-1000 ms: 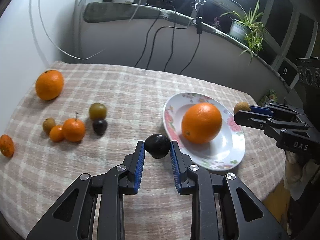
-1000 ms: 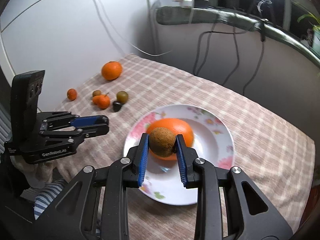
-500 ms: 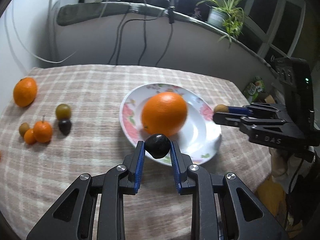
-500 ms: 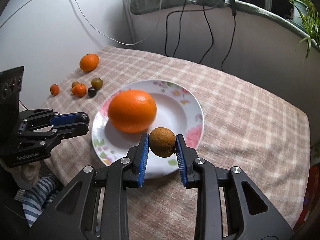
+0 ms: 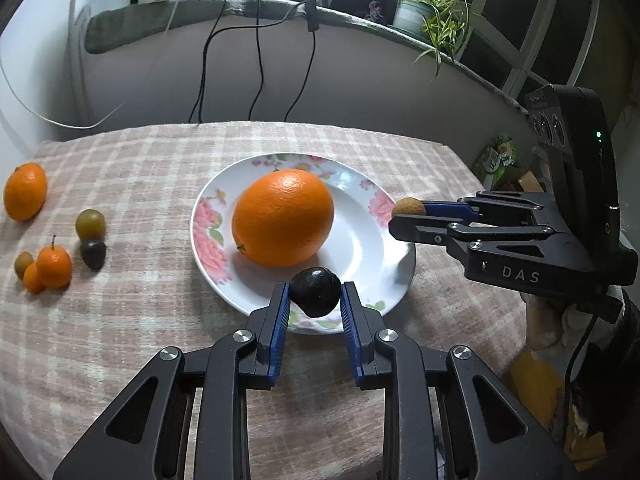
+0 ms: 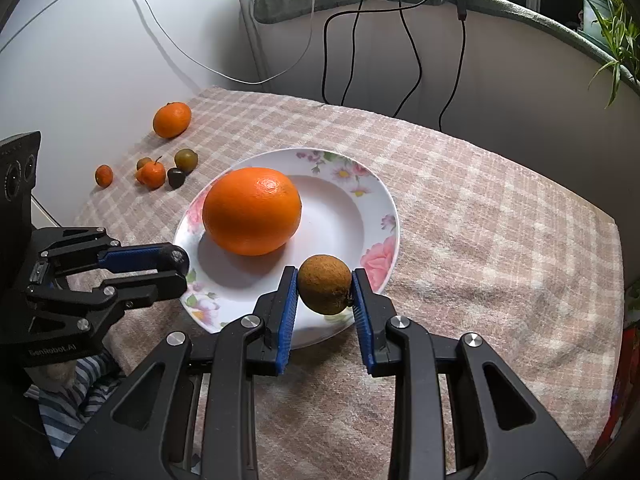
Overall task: Organize fruits
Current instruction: 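Carry the plum and brown fruit onto the plate and open both grippers, then move both grippers away from the plate toward the remaining fruits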
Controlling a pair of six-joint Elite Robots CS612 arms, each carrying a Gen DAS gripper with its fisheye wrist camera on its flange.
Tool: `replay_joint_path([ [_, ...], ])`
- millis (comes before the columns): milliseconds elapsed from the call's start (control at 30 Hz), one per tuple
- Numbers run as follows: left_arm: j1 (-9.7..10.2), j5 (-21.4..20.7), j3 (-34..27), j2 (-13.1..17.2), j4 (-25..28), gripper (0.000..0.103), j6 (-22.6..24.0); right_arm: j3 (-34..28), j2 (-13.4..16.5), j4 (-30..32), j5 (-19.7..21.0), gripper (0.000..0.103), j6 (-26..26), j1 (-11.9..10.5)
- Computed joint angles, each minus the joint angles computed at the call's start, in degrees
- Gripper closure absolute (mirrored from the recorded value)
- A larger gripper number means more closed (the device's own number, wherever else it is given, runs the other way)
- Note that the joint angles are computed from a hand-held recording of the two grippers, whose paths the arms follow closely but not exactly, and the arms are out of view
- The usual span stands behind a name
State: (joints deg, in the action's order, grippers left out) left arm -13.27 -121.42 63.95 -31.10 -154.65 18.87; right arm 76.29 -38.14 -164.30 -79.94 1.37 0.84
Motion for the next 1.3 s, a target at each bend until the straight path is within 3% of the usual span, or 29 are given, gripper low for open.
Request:
replay_joint_path([
  [500, -0.20, -0.12, -0.36, 0.23, 0.50, 0.077, -0.32, -0.31, 0.26, 0.04, -0.16, 0.075, -0.32, 0.25],
  [567, -0.20, -0.06, -0.28, 0.22, 0.20, 0.060, -0.47, -0.39, 0.30, 0.12, 0.01, 0.074, -0.31, 0.24],
  [600, -0.20, 0.00, -0.23, 0.22, -0.14, 0.057, -0.73, -0.39, 0.29, 0.11, -0.08, 0.071, -0.36, 0.25],
  [667, -0.17, -0.02, -0.30, 0.28, -0.38, 0.053, -1.06, -0.31, 0.29, -0.49, -0.75, 0.043, -0.29, 0.38],
  [800, -0.13, 0.43, -0.34, 0.35, -1.06, 0.041, -2.04, 0.18, 0.05, -2.14, -0.55, 0.033, -0.05, 0.29],
  [867, -0.14, 0.73, -0.23, 0.29, -1.46, 0.037, -2.19, 0.44, -0.02, -3.20, -0.65, 0.022, 0.61, 0.26],
  [1067, -0.24, 2.09, 0.71, -0.05, -4.07, 0.030, -2.17, 0.74, -0.08, -4.77, -0.14, 0.019, 2.31, -0.05],
  [1300, -0.06, 2.90, 0.85, -0.19, -4.62, 0.030, -2.86, 0.48, -0.10, -4.70, 0.55, 0.019, 2.26, -0.10],
])
